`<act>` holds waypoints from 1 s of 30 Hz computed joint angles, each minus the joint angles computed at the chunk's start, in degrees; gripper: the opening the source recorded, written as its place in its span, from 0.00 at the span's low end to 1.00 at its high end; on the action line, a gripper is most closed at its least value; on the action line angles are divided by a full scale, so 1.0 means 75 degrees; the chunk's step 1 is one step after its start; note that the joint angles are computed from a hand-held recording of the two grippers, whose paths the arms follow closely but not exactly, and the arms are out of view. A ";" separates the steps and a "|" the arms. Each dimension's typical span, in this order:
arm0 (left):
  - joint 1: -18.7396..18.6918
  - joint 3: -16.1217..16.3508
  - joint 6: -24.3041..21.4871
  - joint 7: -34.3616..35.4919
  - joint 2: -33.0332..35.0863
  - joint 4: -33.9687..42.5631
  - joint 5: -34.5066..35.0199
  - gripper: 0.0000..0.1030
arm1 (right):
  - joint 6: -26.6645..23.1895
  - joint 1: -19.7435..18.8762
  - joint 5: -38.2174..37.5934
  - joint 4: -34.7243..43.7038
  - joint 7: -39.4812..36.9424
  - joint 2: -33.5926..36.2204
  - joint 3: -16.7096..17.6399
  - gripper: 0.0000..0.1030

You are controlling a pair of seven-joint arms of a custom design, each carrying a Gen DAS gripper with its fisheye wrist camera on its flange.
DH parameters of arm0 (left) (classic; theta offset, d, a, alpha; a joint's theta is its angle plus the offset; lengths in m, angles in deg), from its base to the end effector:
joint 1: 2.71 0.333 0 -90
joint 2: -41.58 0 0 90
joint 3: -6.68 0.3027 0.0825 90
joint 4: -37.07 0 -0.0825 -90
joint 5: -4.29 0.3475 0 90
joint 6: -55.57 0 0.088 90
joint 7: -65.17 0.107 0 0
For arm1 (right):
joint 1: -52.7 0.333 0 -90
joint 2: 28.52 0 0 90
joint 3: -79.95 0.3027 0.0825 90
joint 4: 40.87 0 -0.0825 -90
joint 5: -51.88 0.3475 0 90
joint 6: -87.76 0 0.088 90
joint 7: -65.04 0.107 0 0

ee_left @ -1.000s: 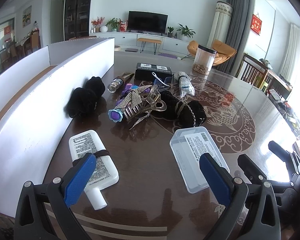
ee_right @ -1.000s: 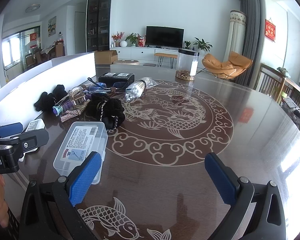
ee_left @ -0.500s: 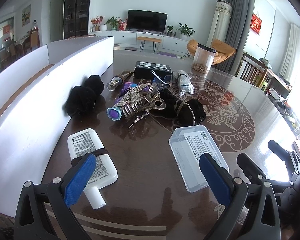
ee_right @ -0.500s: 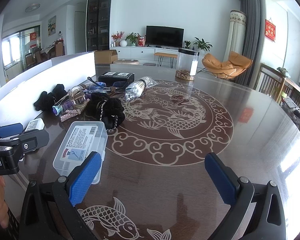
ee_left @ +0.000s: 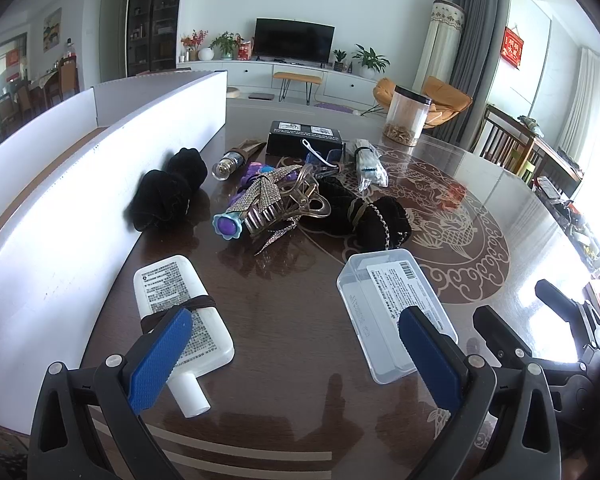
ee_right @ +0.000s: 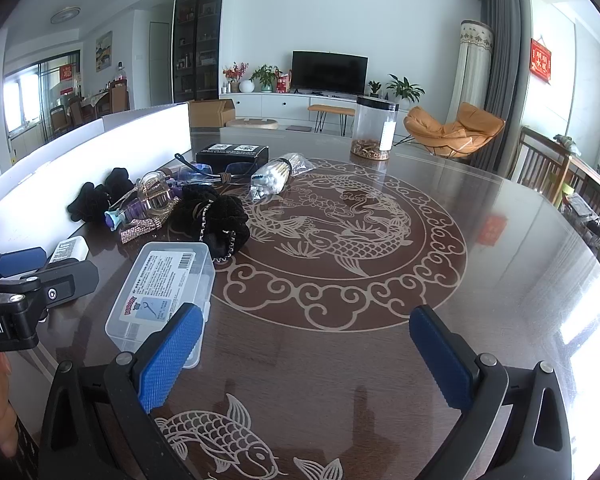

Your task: Organize objects

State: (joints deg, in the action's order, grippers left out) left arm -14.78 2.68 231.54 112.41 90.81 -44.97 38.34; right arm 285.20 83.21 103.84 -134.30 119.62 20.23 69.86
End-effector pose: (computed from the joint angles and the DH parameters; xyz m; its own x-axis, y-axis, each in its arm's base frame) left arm 0.6916 -0.2307 0.2798 -0.1186 -0.9839 0.1335 -0.7145 -0.0088 -0.6996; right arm 0.6491 0.1735 0.2487 0.0633 -0.9953 0.0739 -0.5948 -0.0971 -0.7980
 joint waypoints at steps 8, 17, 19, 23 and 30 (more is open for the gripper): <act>-0.0009 0.0005 0.0012 -0.0004 -0.0004 -0.0021 -0.0011 1.00 | -0.0014 0.0016 -0.0009 0.0004 0.0021 0.0005 -0.0025 1.00; 0.0000 0.0001 0.0008 0.0005 -0.0005 -0.0018 -0.0015 1.00 | 0.0010 -0.0005 -0.0026 -0.0011 0.0042 0.0001 -0.0003 1.00; -0.0019 0.0021 0.0016 -0.0013 0.0001 -0.0017 -0.0012 1.00 | 0.0044 -0.0043 -0.0042 -0.0047 0.0027 -0.0022 0.0047 1.00; -0.0044 0.0032 0.0027 -0.0045 -0.0010 -0.0053 -0.0009 1.00 | 0.0013 -0.0014 -0.0012 -0.0013 0.0022 -0.0002 0.0011 1.00; -0.0037 0.0016 0.0022 -0.0043 -0.0011 -0.0061 -0.0006 1.00 | -0.0002 -0.0004 -0.0009 -0.0023 0.0025 -0.0006 -0.0005 1.00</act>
State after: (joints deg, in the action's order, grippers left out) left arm -15.05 2.80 231.70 112.09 90.73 -45.43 38.29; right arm 285.19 83.18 103.77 -134.47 119.81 20.19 69.83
